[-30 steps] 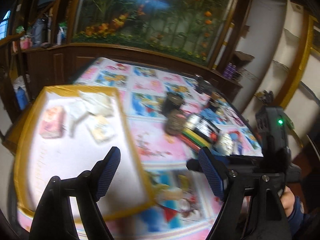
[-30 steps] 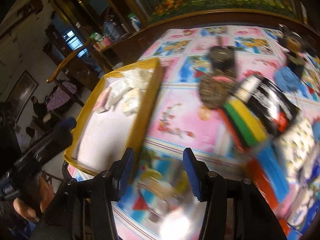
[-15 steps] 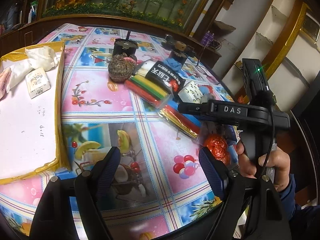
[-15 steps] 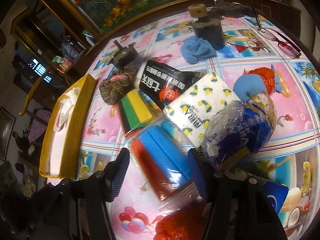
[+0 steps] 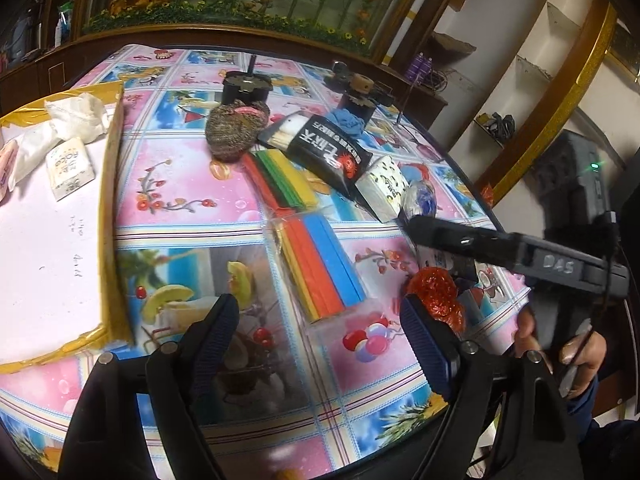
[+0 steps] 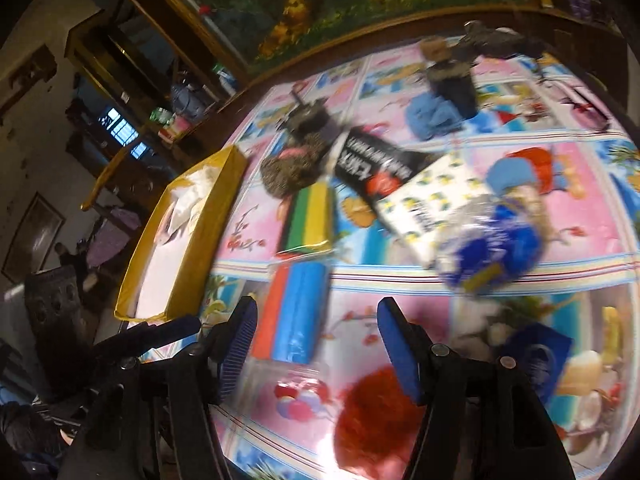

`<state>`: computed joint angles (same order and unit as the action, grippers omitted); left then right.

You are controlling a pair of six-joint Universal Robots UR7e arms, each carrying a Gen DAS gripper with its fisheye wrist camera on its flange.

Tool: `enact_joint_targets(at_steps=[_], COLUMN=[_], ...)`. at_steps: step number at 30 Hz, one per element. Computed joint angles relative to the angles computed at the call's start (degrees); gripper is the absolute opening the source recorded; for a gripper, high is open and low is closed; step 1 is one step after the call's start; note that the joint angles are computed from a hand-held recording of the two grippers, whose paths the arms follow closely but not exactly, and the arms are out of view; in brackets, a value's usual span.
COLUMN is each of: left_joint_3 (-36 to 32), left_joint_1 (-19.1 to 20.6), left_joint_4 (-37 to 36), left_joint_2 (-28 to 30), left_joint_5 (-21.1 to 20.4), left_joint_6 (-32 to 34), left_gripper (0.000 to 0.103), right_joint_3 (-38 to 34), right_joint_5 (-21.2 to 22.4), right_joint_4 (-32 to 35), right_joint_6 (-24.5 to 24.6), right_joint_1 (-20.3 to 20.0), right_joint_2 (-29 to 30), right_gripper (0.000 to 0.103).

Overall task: Organize soft objects
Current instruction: 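Move both open tools back toward the pile of items, then grasp the red-and-blue sponge bag with the left tool while the right tool grasps the red plastic bag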

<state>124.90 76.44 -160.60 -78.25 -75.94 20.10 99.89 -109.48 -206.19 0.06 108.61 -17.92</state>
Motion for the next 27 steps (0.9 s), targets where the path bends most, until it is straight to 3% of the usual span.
enact_joint_targets(at_steps=[5, 13, 15, 18, 27], left_joint_3=[-1.2, -3.3, -3.0, -2.3, 1.3], left_joint_1=[-1.4, -3.3, -3.7, -3.7, -1.5], left_joint_4=[-0.7, -5.3, -7.8, -9.6, -11.5], left_joint_2=[4.0, 11.0, 11.9, 11.8, 7.0], left_joint_5=[2.3, 9.5, 10.8, 11.3, 8.5], left_joint_6=[-1.1, -1.2, 0.1, 1.5, 4.6], left_gripper=[0.085, 0.084, 0.061, 0.049, 0.047], right_joint_3=[5.9, 10.3, 10.4, 10.5, 5.1], right_joint_5=[-2.6, -3.2, -4.0, -4.2, -8.8], right_joint_4=[-7.3, -10.8, -10.4, -9.1, -1.7], right_joint_6=[-2.2, -5.6, -6.1, -6.3, -5.7], right_joint_1=[0.1, 0.2, 0.6, 0.6, 1.5], right_joint_2=[-2.0, -2.0, -1.7, -1.4, 1.9], right_gripper=[0.067, 0.067, 0.067, 0.067, 0.066])
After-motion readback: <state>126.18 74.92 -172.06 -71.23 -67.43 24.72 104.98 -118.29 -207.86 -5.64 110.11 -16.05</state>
